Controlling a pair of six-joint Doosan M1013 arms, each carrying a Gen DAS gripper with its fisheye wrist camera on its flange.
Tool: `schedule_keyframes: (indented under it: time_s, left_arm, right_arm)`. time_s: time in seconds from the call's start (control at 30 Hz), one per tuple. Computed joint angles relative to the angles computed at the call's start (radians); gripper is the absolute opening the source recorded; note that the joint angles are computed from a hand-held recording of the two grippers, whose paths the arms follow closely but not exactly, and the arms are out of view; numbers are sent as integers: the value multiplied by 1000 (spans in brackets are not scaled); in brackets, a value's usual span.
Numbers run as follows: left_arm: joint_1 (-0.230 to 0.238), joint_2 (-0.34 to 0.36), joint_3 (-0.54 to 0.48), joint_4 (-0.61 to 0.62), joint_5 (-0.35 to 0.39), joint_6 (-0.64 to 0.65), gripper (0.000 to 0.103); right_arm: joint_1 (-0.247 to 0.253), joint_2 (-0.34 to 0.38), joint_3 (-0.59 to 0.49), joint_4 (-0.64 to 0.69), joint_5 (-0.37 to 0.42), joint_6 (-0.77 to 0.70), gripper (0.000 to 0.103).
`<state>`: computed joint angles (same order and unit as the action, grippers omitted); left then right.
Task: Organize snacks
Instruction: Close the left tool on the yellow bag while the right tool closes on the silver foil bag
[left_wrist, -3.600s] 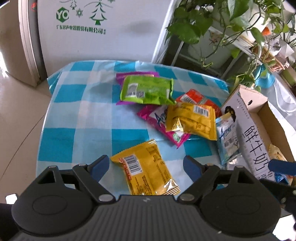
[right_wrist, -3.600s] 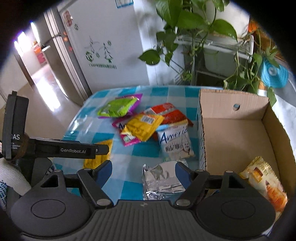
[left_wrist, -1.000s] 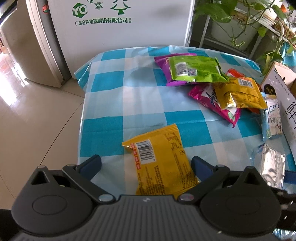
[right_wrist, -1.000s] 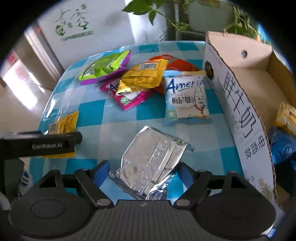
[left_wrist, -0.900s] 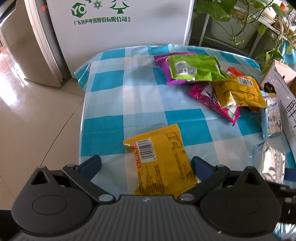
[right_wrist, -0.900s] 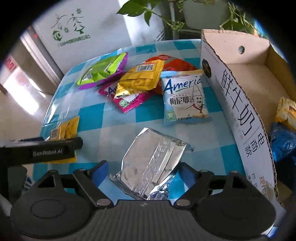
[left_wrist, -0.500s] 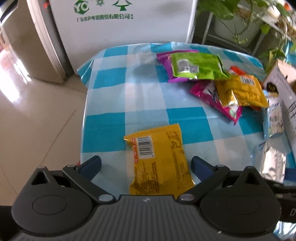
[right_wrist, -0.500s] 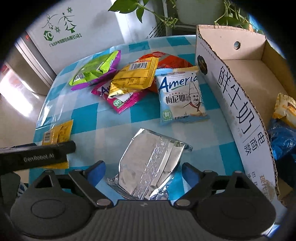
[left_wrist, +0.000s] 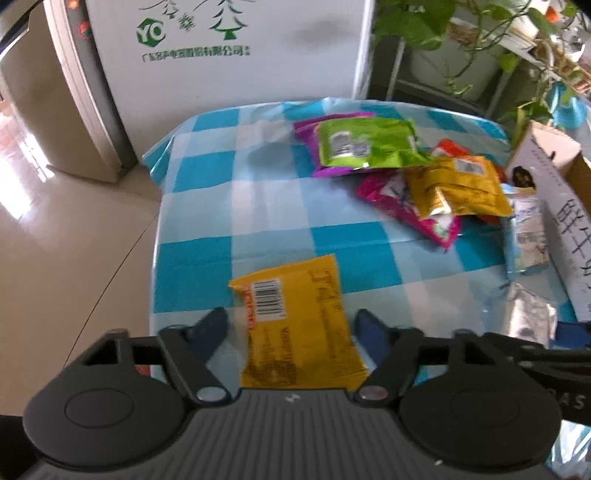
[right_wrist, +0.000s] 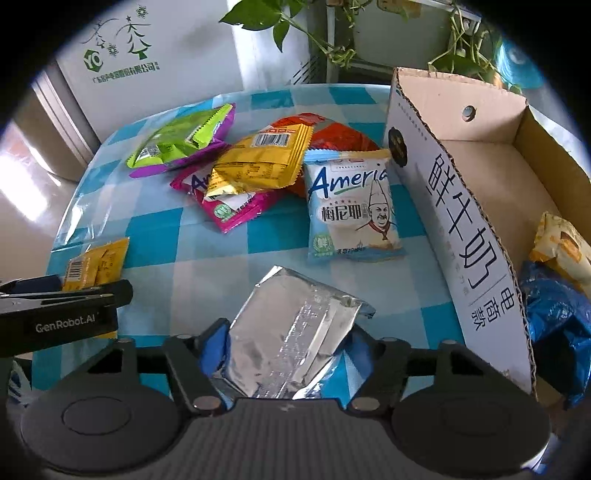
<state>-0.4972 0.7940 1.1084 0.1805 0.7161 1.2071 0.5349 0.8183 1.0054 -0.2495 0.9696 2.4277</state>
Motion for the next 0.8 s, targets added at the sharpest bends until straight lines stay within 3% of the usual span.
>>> schedule_keyframes:
  time_s: [0.2,0.8]
  left_arm:
    - [3,-23,38,-45,-52,31,54]
    - [28,-97,154,-262,-198,99,52]
  right_arm:
    - [-4,-14,22,12,-23,0,70]
    - [5,-78,107,-49,-127,77,70]
